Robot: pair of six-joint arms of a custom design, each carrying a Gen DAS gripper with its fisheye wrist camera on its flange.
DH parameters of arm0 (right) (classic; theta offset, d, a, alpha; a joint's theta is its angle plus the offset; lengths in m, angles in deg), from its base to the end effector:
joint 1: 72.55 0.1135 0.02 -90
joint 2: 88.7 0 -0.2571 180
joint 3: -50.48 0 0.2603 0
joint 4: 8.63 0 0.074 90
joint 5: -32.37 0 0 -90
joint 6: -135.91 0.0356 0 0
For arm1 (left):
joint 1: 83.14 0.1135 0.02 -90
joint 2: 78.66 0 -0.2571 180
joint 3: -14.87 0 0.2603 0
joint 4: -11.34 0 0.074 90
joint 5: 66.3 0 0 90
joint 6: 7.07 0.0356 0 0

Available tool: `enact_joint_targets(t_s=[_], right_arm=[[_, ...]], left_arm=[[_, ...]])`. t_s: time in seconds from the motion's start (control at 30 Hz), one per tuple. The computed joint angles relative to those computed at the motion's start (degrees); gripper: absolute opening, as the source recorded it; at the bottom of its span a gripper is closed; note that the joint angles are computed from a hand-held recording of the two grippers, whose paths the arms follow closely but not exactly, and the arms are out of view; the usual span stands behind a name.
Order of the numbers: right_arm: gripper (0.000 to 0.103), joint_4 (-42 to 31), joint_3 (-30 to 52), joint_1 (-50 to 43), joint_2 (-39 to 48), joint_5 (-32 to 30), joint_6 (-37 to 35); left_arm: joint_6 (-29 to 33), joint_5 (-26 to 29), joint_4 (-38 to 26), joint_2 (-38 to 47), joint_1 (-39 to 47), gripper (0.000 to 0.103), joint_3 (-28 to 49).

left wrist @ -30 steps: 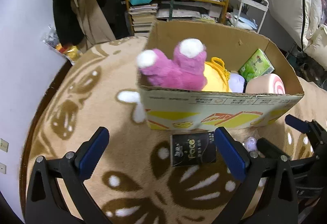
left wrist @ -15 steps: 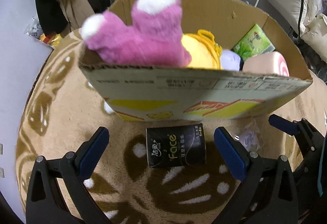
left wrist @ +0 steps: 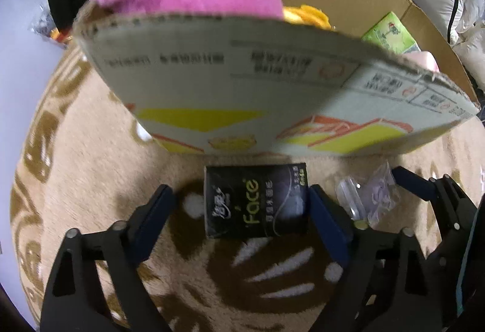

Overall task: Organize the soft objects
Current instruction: 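Lower the left tool onto the black Face tissue pack while the right tool grasps the purple-toy bag, then lift the Face pack with the left tool while the right tool lifts the bag toward the box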

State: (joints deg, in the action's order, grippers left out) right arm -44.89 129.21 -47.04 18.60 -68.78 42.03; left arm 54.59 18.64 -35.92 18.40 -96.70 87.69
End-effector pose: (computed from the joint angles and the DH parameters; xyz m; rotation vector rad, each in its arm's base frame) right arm 0.3322 0.1662 0.1359 -0.7480 2.6182 0.3750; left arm 0.3154 -0.0728 0.1580 -0.3813 2.7826 -0.0477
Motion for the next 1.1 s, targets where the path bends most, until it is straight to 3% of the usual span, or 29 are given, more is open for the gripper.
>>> enact_joint_targets(t_s=[0.1, 0.13, 0.37, 0.73, 1.1], right_arm=[[0.096, -0.3, 0.3, -0.1, 0.1, 1.1, 0.7], [0.093, -0.4, 0.3, -0.2, 0.2, 1.4, 0.7], [0.082, 0.3, -1.1, 0.1, -0.6, 2.5, 0.6], [0.074, -1.4, -3.0, -1.7, -5.2, 2.3, 0.1], [0.072, 0.3, -8.7, -2.6, -14.4, 1.7, 2.2]], left_arm=[[-0.1, -0.2, 0.4, -0.3, -0.6, 0.064, -0.3], [-0.2, 0.0, 0.8, -0.9, -0.6, 0.063, -1.0], [-2.2, -2.9, 0.5, -3.4, -2.1, 0.063, -3.0], [-8.1, -7.9, -3.5, -11.2, -5.9, 0.063, -5.8], [-13.4, -18.2, -9.5, -21.5, -14.3, 0.063, -9.2]])
